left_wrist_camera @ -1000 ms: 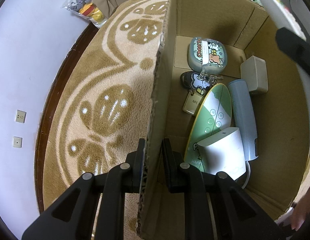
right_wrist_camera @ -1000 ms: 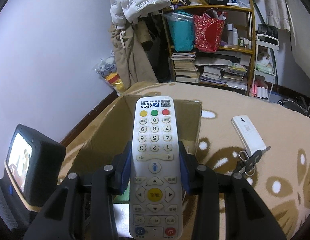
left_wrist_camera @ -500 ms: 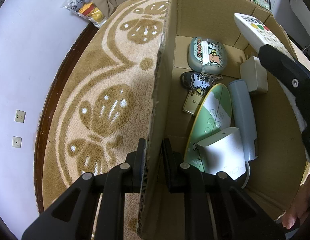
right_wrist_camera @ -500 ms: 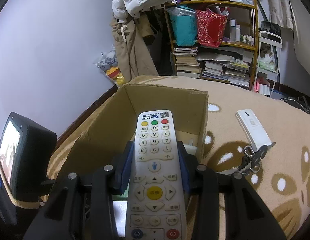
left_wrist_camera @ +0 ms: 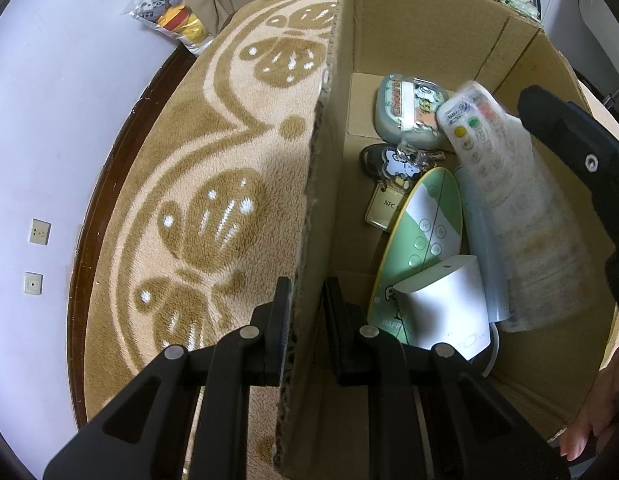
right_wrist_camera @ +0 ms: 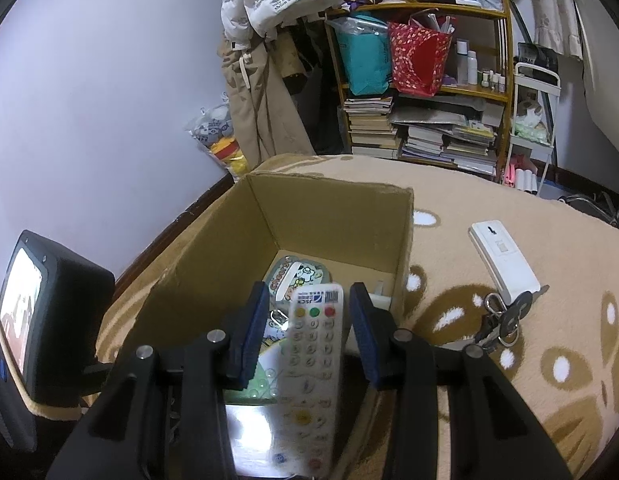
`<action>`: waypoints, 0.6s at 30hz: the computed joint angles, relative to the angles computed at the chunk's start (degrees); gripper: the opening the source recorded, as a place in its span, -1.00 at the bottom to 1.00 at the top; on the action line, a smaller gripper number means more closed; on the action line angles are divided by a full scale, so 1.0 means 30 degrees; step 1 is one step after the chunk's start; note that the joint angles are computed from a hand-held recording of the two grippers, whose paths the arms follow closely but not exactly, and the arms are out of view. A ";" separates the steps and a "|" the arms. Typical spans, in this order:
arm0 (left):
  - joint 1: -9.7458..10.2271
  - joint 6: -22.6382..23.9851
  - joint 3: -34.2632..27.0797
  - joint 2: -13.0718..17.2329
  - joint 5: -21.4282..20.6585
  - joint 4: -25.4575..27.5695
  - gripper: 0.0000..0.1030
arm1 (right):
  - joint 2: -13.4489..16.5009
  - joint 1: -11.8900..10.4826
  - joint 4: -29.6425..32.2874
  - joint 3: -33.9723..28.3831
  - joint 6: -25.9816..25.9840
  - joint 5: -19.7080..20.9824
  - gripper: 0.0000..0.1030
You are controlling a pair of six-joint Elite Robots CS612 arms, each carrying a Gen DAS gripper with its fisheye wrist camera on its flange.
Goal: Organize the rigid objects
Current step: 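Carry the white remote into the box with the right gripper and release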
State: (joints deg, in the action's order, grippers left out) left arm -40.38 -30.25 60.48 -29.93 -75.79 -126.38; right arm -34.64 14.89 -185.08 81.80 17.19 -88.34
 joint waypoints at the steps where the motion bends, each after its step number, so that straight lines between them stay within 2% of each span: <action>1: -0.0007 -0.0002 -0.0009 0.0000 0.0103 0.0037 -0.67 | 0.0009 -0.0029 -0.0017 0.0000 0.0098 0.0188 -0.14; 5: -0.0004 0.0009 -0.0012 0.0001 0.0096 0.0038 -0.67 | -0.0108 -0.0049 -0.0332 0.0154 0.0282 0.0395 -0.12; 6: 0.0002 0.0000 -0.0014 -0.0001 0.0061 0.0041 -0.67 | -0.0164 -0.0019 -0.0573 0.0243 0.0412 0.0175 -0.07; 8: 0.0018 0.0003 0.0020 -0.0019 0.0049 0.0008 -0.67 | -0.0305 0.0028 -0.1253 0.0473 0.0576 -0.0428 0.30; 12: 0.0048 0.0017 0.0034 -0.0028 0.0024 -0.0003 -0.67 | -0.0542 -0.0042 -0.1513 0.0645 0.0627 -0.0969 0.37; 14: 0.0062 0.0012 0.0029 -0.0026 -0.0003 0.0000 -0.67 | -0.0640 -0.0115 -0.1388 0.0721 0.0654 -0.1150 0.63; 18: 0.0092 -0.0011 0.0080 -0.0041 -0.0100 -0.0108 -0.67 | -0.0748 -0.0304 -0.0894 0.0662 0.0091 -0.1513 0.76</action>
